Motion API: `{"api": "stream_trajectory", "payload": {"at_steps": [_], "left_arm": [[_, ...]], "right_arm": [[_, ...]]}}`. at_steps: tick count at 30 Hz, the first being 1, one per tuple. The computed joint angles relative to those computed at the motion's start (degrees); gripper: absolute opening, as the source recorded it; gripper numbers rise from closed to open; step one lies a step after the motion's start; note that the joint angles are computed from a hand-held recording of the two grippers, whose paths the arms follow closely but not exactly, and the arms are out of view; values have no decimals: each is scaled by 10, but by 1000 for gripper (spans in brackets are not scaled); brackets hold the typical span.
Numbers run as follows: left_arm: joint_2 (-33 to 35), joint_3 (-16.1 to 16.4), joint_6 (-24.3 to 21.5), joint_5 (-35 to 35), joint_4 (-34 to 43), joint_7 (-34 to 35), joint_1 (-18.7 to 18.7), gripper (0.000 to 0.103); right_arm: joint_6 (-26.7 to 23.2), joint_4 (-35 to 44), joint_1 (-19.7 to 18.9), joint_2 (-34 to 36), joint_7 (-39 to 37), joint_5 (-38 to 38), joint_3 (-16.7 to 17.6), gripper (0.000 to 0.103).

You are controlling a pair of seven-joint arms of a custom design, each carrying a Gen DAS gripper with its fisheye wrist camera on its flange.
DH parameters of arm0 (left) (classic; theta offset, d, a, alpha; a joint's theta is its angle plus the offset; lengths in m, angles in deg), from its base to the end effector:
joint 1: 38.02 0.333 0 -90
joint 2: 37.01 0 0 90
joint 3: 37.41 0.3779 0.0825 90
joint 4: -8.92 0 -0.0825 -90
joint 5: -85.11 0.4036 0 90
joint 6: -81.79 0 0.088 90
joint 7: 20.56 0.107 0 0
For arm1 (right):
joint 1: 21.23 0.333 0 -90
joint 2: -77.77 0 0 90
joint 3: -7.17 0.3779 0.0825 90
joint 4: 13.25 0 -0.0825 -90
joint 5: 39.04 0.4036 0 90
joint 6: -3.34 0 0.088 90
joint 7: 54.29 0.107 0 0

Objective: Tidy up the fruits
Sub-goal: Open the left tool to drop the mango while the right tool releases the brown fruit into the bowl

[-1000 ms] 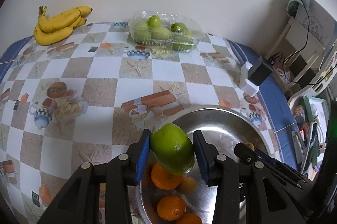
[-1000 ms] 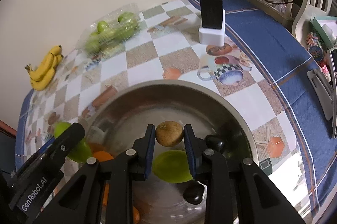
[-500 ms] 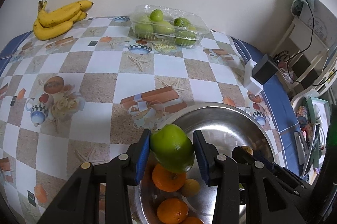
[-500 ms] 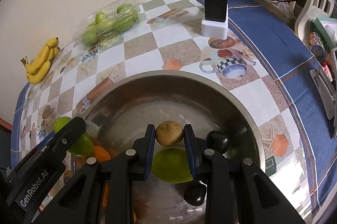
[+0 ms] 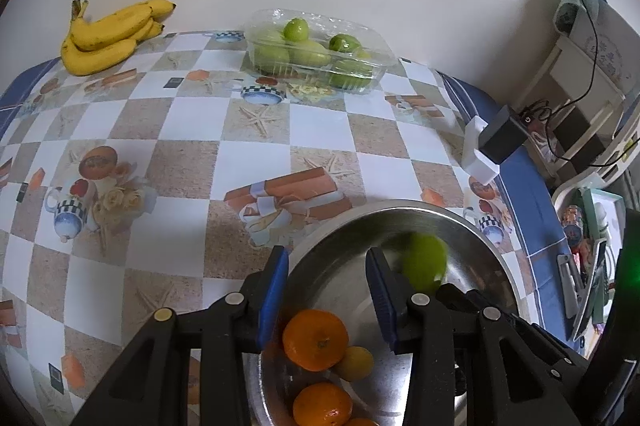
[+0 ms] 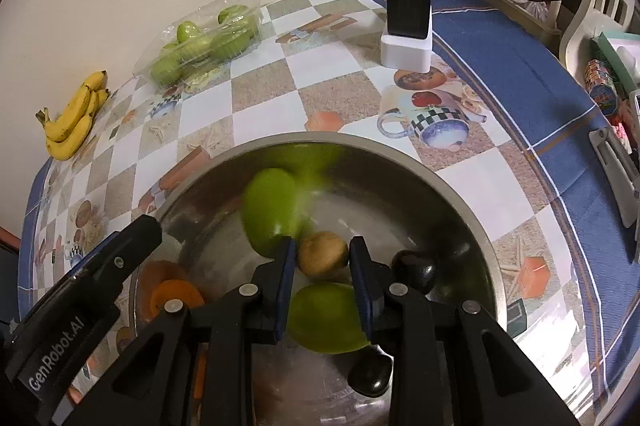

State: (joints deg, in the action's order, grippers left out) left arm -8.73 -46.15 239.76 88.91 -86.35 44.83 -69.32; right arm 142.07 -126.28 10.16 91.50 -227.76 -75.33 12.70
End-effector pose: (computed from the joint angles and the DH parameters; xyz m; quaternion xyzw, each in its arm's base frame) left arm 0.5984 -0.4786 0.4375 -0.5730 0.7630 -0.2939 0.0552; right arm 0.5245 0.3861 0.4200 -0.4499 0.8600 -0.1650 0.1752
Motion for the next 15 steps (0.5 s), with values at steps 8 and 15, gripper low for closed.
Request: {"api": "stream_trajectory", "payload": {"at_steps": [8,15], "left_arm": [[-10,25,-51,43,11,-46,-15,44],[-14,15,-102,56,22,-72,-1,52]], "right_arm": [[-10,4,1,-5,0,-2,1,37],[-24,9,2,-17,2,-11,4,61]]}}
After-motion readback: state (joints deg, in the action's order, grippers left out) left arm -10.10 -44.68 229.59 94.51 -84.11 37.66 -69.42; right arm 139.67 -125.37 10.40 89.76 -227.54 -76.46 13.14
